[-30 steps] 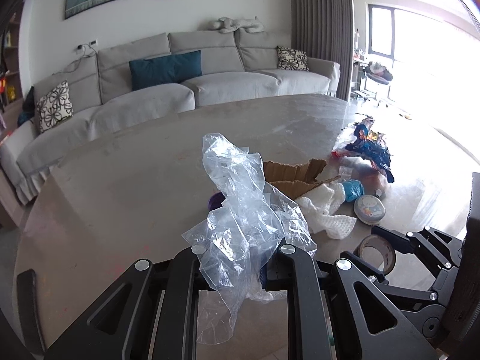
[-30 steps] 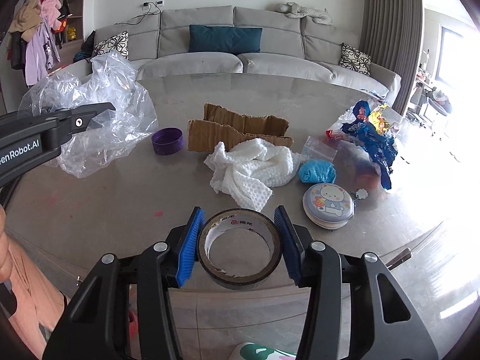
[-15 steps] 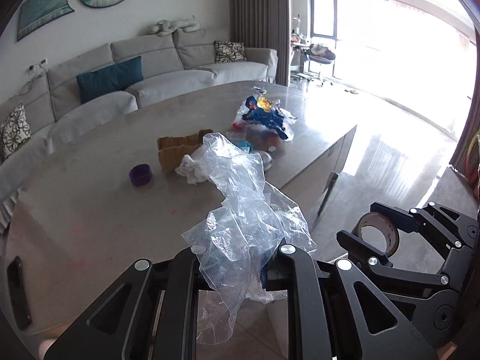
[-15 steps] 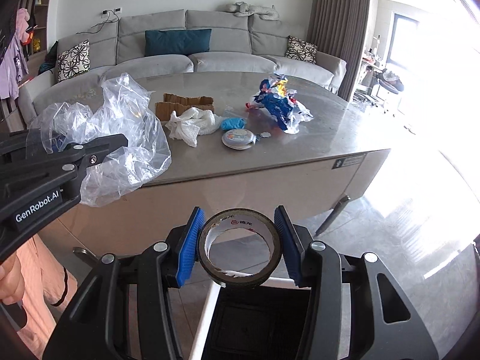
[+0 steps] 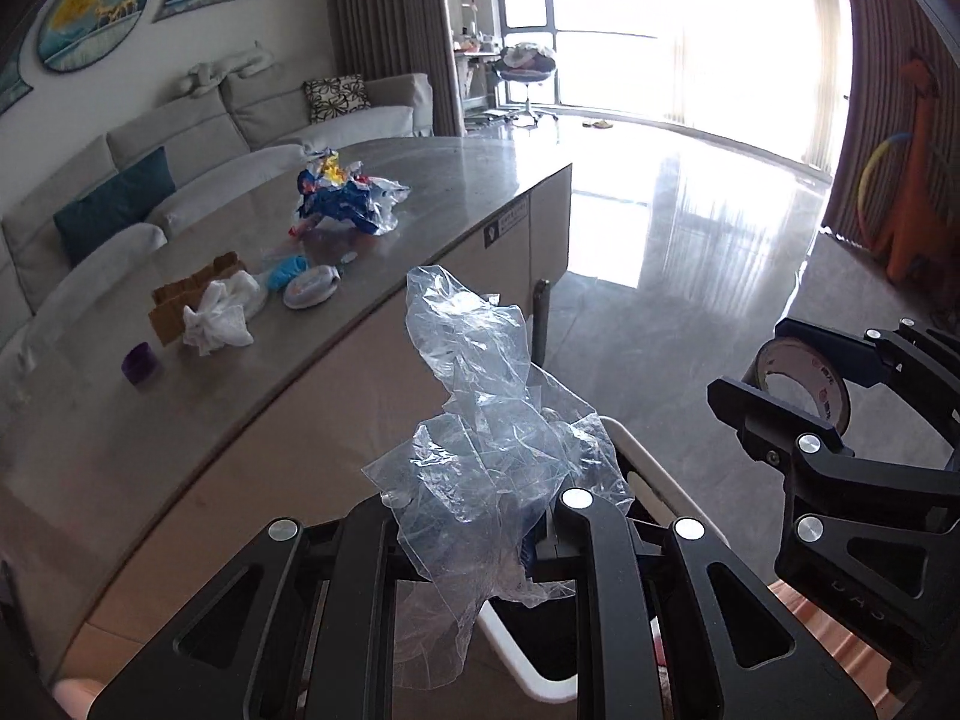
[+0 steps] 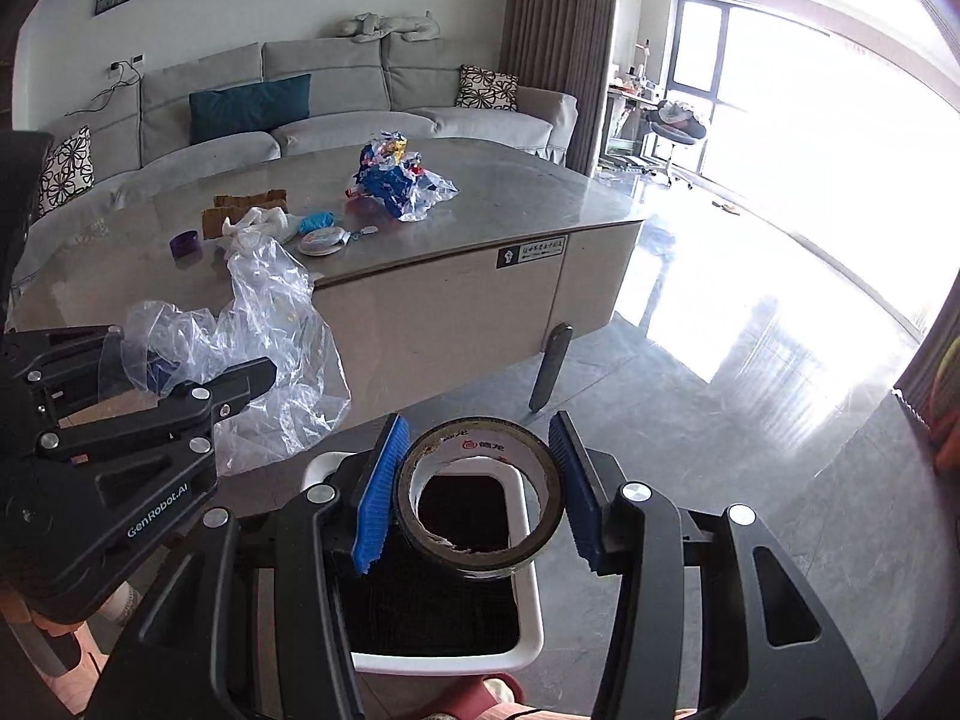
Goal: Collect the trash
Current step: 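Carry both items over the white bin and open both tools to drop them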
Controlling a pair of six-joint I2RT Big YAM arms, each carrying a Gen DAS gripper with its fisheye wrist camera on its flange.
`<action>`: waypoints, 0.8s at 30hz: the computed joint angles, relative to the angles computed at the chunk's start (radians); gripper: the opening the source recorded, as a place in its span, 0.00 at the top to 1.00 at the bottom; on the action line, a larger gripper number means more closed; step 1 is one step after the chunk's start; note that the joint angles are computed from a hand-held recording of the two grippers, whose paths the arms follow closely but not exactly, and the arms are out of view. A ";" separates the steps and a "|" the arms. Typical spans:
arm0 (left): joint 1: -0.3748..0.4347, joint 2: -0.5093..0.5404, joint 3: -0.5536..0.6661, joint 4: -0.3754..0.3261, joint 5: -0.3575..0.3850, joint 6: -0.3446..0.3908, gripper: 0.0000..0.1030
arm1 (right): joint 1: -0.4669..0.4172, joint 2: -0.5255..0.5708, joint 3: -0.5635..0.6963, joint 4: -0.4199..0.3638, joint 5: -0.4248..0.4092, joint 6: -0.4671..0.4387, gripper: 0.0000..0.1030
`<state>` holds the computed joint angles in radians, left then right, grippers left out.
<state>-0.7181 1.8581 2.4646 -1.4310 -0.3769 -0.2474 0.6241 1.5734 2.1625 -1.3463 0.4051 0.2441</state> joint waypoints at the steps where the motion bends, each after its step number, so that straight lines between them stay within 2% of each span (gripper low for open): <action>1: -0.003 0.006 -0.006 -0.004 0.008 0.005 0.83 | -0.008 -0.012 -0.023 0.011 -0.004 0.007 0.52; 14: -0.011 0.122 0.040 -0.065 0.084 0.064 0.82 | -0.081 -0.054 -0.175 0.053 -0.078 0.032 0.52; 24: 0.002 0.173 0.081 -0.098 0.113 0.080 0.82 | -0.099 -0.040 -0.189 0.043 -0.102 0.029 0.52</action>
